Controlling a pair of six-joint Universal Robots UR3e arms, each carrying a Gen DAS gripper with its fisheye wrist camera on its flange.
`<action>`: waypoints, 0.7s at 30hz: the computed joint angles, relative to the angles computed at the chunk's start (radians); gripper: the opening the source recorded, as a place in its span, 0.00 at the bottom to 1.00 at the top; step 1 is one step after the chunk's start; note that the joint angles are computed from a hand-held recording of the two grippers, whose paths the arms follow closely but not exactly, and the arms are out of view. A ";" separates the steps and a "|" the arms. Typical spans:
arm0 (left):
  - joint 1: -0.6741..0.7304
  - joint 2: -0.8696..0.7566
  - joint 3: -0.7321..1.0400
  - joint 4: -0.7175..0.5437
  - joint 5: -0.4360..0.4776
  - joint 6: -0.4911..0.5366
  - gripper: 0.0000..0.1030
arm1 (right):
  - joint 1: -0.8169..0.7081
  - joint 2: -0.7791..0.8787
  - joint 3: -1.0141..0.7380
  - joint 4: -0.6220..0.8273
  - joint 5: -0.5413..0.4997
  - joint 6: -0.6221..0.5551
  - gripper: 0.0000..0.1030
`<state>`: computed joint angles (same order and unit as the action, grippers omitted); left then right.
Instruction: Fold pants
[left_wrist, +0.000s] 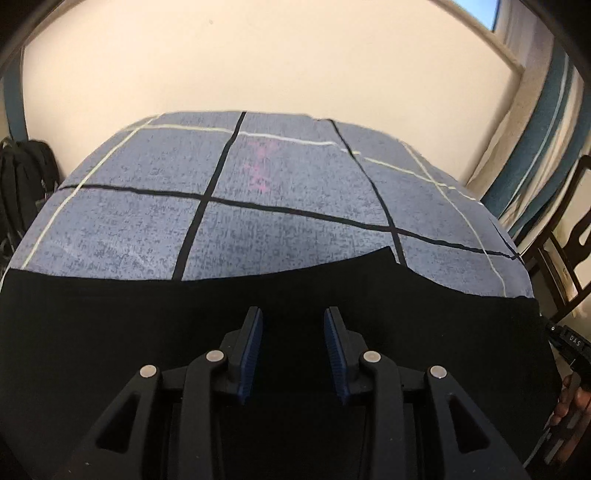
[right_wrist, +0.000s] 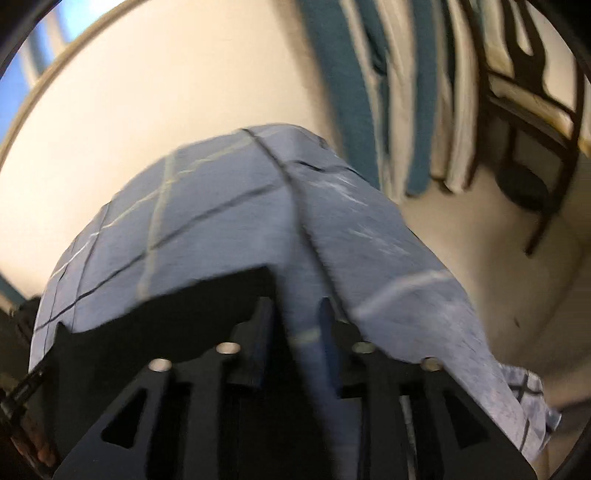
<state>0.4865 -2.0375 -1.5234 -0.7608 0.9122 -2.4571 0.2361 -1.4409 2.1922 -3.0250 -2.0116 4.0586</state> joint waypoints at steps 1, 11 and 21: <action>0.003 0.007 -0.016 0.013 -0.003 0.009 0.39 | -0.006 -0.020 0.028 -0.021 0.007 0.000 0.29; 0.144 0.187 -0.198 -0.017 -0.095 0.121 0.40 | 0.331 0.081 -0.245 0.107 -0.246 -0.097 0.30; 0.356 0.410 -0.457 -0.213 -0.117 0.426 0.41 | 0.532 0.352 -0.512 0.256 -0.194 -0.116 0.34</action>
<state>0.8425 -1.6278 -1.9808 -0.9737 0.7955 -2.0308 0.7679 -1.0893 1.6801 -2.7693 -2.2052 3.9428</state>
